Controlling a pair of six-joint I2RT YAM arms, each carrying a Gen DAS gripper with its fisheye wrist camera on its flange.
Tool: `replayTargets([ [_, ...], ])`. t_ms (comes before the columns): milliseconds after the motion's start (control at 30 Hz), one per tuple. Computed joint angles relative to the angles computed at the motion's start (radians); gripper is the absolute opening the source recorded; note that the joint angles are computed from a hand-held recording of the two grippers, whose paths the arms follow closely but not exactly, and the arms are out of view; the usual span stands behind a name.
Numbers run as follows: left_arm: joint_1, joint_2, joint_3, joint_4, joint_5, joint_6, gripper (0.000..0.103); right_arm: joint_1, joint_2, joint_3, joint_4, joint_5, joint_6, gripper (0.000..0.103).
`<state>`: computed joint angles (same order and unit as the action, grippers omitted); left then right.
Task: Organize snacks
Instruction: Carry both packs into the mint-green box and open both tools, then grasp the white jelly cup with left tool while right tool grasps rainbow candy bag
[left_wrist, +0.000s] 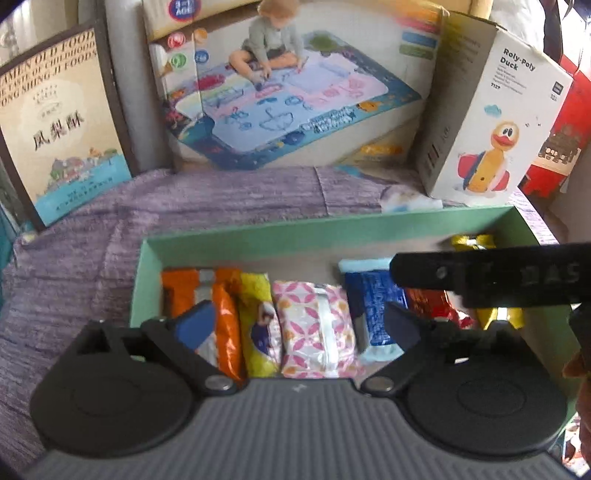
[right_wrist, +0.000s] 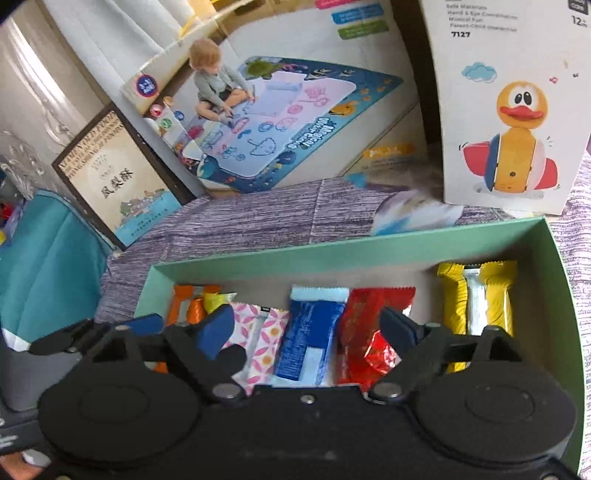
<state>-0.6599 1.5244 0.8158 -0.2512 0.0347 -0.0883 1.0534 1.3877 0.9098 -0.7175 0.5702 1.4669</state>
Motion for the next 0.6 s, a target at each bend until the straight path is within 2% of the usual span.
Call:
replayTargets([
  [100, -0.014, -0.026, -0.013, -0.029, -0.016, -0.008, 0.100, 0.049, -0.005, 0.025, -0.067, 0.025, 0.055, 0.102],
  [333, -0.064, -0.224, -0.076, -0.155, -0.031, -0.029, 0.103, 0.205, -0.001, 0.113, -0.244, 0.087, 0.209, 0.103],
  [600, -0.160, -0.550, -0.186, -0.377, -0.074, -0.076, 0.103, 0.472, 0.130, 0.299, -0.526, 0.132, 0.522, 0.103],
])
